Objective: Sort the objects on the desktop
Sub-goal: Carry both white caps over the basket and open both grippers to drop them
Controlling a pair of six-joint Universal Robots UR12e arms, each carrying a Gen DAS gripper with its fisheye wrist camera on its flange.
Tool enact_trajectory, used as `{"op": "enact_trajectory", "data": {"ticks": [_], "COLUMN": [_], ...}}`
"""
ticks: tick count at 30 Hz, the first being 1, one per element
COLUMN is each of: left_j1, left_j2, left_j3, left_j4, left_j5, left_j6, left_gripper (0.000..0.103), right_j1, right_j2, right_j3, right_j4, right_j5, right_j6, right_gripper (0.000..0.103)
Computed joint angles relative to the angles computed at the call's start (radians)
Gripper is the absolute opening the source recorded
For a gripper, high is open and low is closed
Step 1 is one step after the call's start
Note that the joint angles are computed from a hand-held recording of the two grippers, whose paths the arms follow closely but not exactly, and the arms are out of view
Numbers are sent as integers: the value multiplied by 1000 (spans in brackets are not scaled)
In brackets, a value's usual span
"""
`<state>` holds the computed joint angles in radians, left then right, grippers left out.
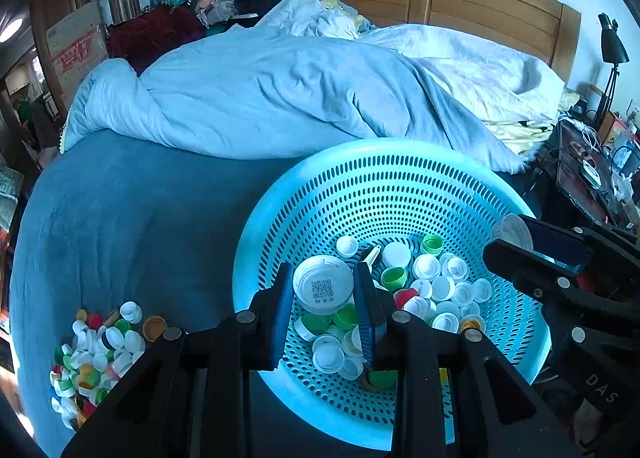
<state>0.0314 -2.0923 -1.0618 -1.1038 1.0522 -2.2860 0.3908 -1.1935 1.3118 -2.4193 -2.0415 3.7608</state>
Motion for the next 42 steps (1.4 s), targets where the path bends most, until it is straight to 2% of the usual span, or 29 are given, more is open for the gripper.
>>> {"op": "enact_trajectory", "data": {"ticks": [32,33,34,36,38,42], "left_j1": [-15,-16,-15,-15,-13,-6], "left_j2": [-20,-21,-22,-22,-23,-23], "left_j3": [11,14,16,15,16,13], "left_j4": [-42,-51,-54,-55,-60,-45], "left_j5": [36,36,35,30,26,13], "left_j6": [-6,-4,-2,-1,-1,-11], "left_gripper": [25,25,25,25,26,35], "right_j1": [-8,-7,-7,-7,-6,-4], "right_j2": [13,15,15,14,15,18], "right_j3": [1,0,1,2,1,-4], "right_j4": [13,15,14,16,19,19], "right_j5": [38,32,29,24,19,11], "right_j6": [14,17,21,24,26,29], "right_gripper": [33,36,45,52,54,62]}}
